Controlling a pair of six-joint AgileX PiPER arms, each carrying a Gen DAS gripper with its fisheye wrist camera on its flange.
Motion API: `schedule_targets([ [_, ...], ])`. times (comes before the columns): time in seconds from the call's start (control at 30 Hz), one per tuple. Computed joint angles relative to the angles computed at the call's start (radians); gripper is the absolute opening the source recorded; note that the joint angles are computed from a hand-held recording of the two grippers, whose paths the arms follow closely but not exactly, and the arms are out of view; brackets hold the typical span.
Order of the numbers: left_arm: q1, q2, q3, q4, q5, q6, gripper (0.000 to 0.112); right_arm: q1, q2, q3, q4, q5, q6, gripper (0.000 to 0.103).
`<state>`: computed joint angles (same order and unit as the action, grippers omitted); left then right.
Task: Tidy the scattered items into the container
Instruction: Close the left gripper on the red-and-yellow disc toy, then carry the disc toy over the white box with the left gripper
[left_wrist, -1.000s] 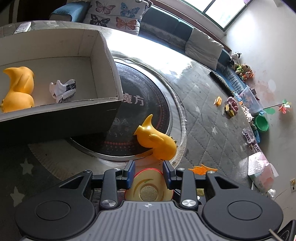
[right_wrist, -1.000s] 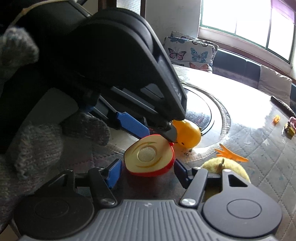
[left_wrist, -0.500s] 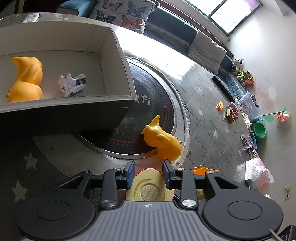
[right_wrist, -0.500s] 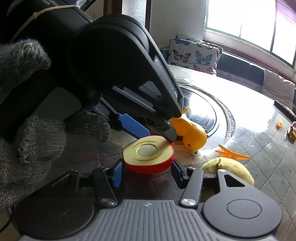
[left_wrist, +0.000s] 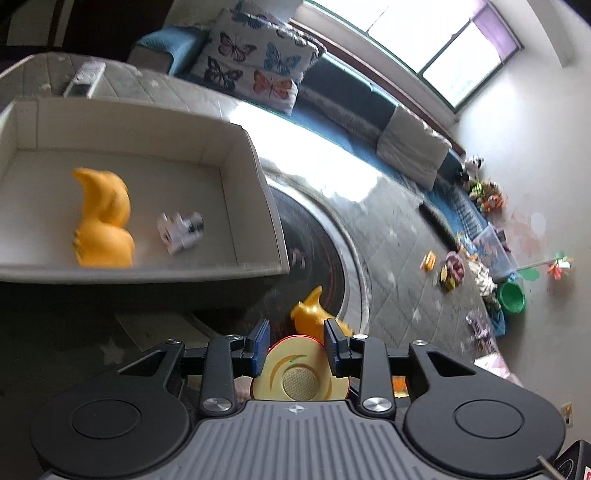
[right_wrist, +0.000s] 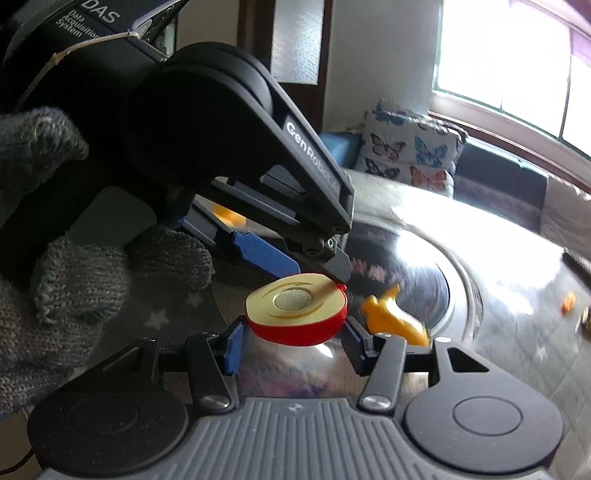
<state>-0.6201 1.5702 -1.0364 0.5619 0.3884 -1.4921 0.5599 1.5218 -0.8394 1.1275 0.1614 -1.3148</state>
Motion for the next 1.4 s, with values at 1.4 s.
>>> schedule_targets([
  [1.4, 0.330, 0.062, -0.036, -0.362, -0.072, 0.457, 0.034, 0.020, 0.424, -0.543, -0.257, 0.154, 0.229, 0.055],
])
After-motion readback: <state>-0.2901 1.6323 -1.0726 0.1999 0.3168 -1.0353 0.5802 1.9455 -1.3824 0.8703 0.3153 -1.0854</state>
